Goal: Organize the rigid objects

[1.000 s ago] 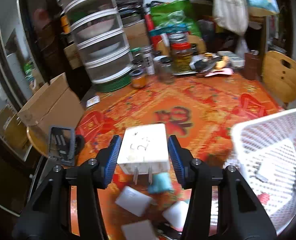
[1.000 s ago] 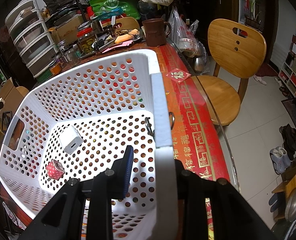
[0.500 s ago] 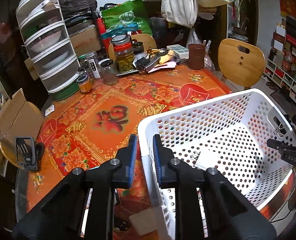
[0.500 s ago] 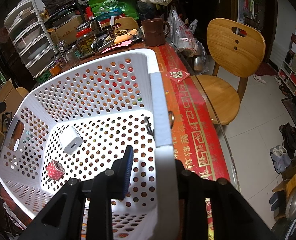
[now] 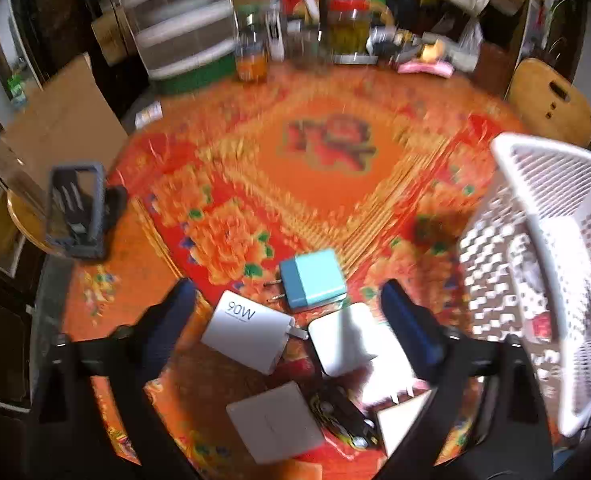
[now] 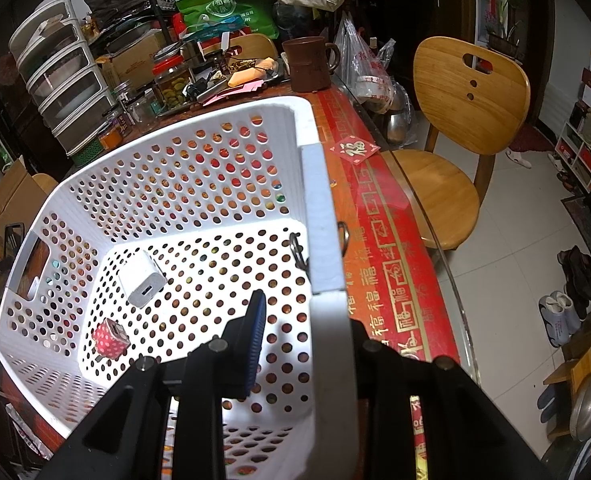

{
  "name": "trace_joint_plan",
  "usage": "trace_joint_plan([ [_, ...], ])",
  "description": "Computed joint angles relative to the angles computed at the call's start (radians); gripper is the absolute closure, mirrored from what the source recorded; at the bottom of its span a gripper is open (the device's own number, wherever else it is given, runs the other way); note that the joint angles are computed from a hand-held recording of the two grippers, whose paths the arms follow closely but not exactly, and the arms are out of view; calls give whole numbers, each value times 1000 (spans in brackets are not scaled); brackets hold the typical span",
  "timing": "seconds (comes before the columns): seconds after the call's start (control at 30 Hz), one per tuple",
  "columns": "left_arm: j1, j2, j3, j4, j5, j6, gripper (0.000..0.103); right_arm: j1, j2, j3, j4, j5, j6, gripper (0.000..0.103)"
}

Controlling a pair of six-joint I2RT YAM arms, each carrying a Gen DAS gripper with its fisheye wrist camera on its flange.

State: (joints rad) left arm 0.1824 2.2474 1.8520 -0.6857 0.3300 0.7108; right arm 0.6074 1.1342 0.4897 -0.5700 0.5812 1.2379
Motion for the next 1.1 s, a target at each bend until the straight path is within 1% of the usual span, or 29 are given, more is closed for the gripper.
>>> trace_joint_plan([
  [0.07, 1, 13, -1, -10, 12, 5, 23, 1, 0, 0, -1, 1, 1, 74],
  [0.13, 17, -18, -42, -28, 70, 26, 23, 1, 1, 1, 0, 3, -1, 74],
  [0.2, 71, -100, -155, -47, 173, 91, 21, 3, 2, 1, 0, 3, 1, 74],
  [0.23, 80, -137, -212, -42, 194, 113, 21, 3, 2, 1, 0, 4, 0, 74],
  [0.3, 153, -232, -365, -32, 263, 227, 19, 10, 6, 4, -4, 9, 3, 74],
  [0.33, 158, -266, -425, -11, 270, 242, 19, 11, 7, 5, -6, 9, 2, 74],
  [0.43, 229, -356, -585, -4, 299, 367, 19, 10, 10, 8, -5, 8, 4, 74],
  [0.5, 261, -390, -657, 36, 298, 405, 19, 11, 11, 8, -5, 8, 5, 74],
  [0.57, 280, -392, -684, 97, 292, 380, 19, 11, 10, 9, -6, 8, 4, 74],
  [0.67, 299, -332, -615, 145, 283, 257, 19, 10, 10, 9, -7, 8, 4, 74],
  [0.7, 300, -309, -590, 155, 274, 231, 19, 10, 10, 9, -7, 8, 4, 74],
  [0.77, 295, -268, -546, 180, 235, 175, 26, 9, 10, 9, -5, 7, 1, 74],
  [0.83, 286, -226, -499, 171, 212, 157, 27, 10, 9, 8, -4, 7, 2, 74],
  [1.1, 244, -112, -428, 213, 140, 94, 29, 12, 3, 7, -9, 7, 1, 73],
])
